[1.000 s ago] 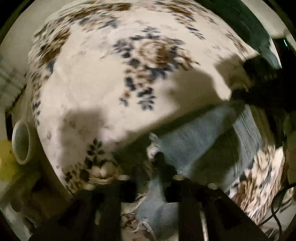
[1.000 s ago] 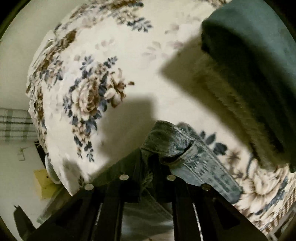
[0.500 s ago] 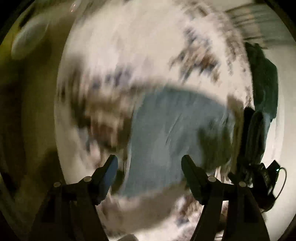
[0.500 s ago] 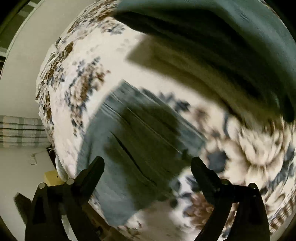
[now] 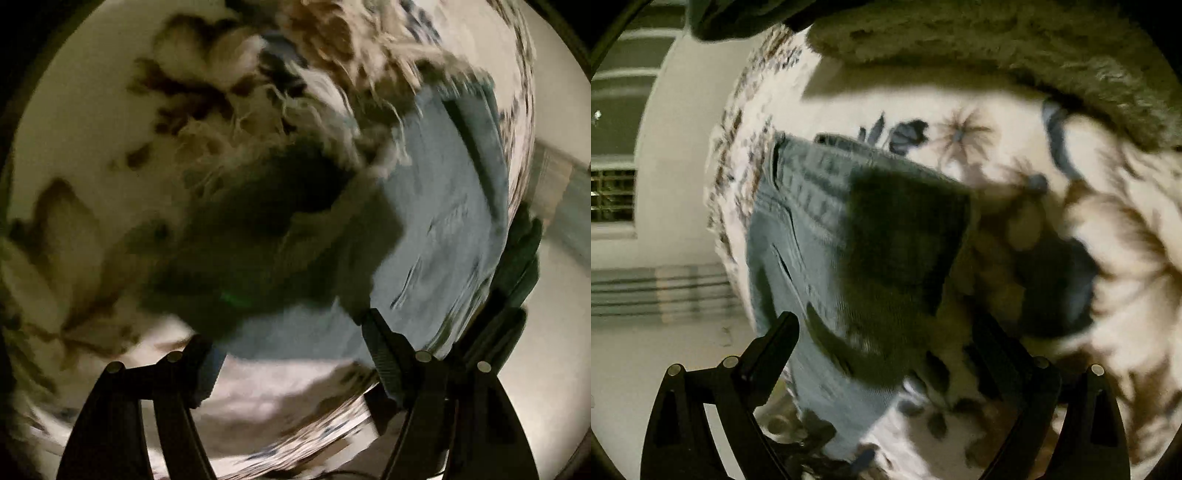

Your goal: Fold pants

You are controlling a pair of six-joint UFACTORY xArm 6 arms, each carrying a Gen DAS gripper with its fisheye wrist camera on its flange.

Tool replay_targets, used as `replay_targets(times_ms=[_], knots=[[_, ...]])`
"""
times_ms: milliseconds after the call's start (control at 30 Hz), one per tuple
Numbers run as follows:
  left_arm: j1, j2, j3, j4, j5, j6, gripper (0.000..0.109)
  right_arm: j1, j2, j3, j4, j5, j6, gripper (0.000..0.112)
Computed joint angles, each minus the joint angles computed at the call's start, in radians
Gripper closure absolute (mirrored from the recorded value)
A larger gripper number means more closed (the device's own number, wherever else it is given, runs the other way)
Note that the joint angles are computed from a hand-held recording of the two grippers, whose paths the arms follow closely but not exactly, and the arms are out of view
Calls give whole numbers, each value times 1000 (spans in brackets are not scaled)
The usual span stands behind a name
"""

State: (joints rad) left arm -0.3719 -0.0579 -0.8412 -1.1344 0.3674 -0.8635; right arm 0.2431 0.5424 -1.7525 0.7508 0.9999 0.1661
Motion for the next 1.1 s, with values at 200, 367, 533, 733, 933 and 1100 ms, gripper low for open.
replay_targets(times_ms=[200, 367, 533, 733, 933, 1100], knots=[[4, 70, -43, -20, -110, -66, 40, -11, 63, -48, 94, -12, -68, 15], [16, 77, -46, 143, -165, -154, 86, -11, 93, -85, 108, -29, -83, 38], [73, 77, -116, 282, -90, -138, 95, -3, 54, -46, 85, -76, -60, 68], [150, 74, -266, 474, 81, -103, 95, 11, -82, 75, 82, -165, 17, 82], [225, 92, -482, 582, 326, -51, 97, 23, -220, 105, 21, -157, 166, 86], [247, 150, -699, 566, 484, 12, 97, 4, -327, 58, -89, -98, 319, 87]])
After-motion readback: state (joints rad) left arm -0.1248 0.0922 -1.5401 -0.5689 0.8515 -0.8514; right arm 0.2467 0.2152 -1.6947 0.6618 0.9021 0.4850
